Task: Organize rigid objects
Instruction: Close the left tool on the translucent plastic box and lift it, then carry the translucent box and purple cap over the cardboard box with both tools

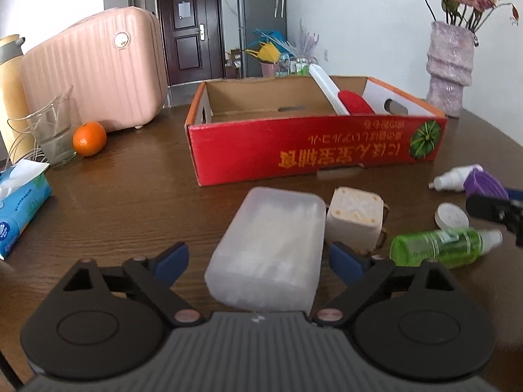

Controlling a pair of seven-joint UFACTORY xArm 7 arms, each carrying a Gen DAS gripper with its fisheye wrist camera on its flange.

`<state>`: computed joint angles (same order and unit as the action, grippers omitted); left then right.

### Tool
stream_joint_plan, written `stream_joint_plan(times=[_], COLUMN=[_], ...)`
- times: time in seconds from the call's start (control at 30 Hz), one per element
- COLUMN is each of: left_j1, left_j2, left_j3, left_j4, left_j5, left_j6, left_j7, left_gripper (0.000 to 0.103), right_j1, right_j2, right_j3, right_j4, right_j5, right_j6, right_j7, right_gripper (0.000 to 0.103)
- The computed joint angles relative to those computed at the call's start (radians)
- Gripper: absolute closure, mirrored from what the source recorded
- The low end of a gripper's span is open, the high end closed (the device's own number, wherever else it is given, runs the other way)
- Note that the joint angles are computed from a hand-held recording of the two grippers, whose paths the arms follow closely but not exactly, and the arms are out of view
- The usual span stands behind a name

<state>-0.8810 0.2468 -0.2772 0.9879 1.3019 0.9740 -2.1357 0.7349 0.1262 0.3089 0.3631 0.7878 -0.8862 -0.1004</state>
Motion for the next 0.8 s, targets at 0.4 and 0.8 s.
stream_joint_plan(times=[0.4,0.8], left_j1=[0.016,-0.028], left_j2=[0.017,-0.046], left_j3=[0.017,-0.024], left_j4=[0.011,-0.024], left_j5=[0.026,0.041], left_j6=[-0.079,0.017], left_j7=[0.007,-0.081], left_gripper=[0.036,0.036], right_j1=[0.007,0.01], right_j2=[0.013,0.018], right_j3=[-0.002,-0.002], right_j4=[0.009,0.004], right_j5=[0.018,0.013], right_j6=[-0.005,-0.03], right_j7=[-0.019,-0.011], right_gripper=[0.051,0.051])
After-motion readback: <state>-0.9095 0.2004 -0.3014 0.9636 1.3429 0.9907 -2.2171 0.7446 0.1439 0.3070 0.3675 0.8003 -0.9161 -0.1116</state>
